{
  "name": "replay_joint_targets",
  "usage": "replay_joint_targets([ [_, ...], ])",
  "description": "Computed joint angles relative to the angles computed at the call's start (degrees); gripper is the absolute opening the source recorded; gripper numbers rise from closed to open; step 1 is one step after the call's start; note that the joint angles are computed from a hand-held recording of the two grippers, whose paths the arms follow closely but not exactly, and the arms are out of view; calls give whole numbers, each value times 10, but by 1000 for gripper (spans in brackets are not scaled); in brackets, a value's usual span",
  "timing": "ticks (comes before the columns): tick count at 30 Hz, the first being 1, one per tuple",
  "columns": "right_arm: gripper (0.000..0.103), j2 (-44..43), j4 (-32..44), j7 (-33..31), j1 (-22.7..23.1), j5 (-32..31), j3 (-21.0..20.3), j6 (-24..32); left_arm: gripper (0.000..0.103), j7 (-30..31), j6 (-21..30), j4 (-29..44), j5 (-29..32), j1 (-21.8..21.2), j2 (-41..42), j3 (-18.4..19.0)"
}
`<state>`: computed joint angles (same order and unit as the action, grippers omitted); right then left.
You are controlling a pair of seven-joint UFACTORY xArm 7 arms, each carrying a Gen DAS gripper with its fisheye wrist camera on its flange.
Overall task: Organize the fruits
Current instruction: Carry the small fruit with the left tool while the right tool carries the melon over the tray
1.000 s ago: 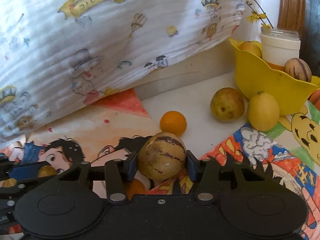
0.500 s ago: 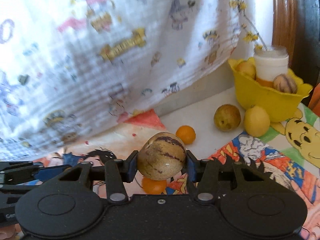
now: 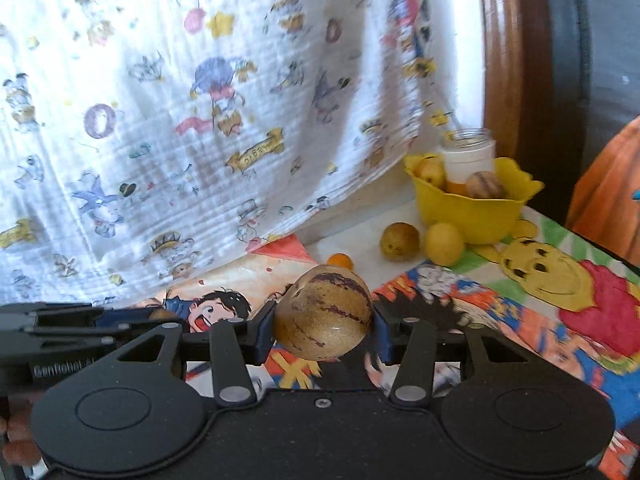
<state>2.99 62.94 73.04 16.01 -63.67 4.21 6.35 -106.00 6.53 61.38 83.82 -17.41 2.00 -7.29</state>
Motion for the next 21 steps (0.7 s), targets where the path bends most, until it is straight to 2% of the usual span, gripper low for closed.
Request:
replay_joint_targets([
  [2,50,-38,-36,37,-3,-38,1,8,32,2,7,-4,-6,-6,-9,-7],
  [7,50,-128,-124,75,-40,-60,37,21,32,8,17,-11,-23,-20,-19,-23],
  [11,50,-211,-205,133,-76,-91,75,28,32,12,16,-17,-37,-31,-21,-32],
  [17,50,-310,-317,146,-94,-41,121,45,32,36,9,-26,-57,-51,-10,-43],
  [21,50,-351,-362,176,-124,-27,176,57,32,38,-2,-22,-55,-69,7,-42],
])
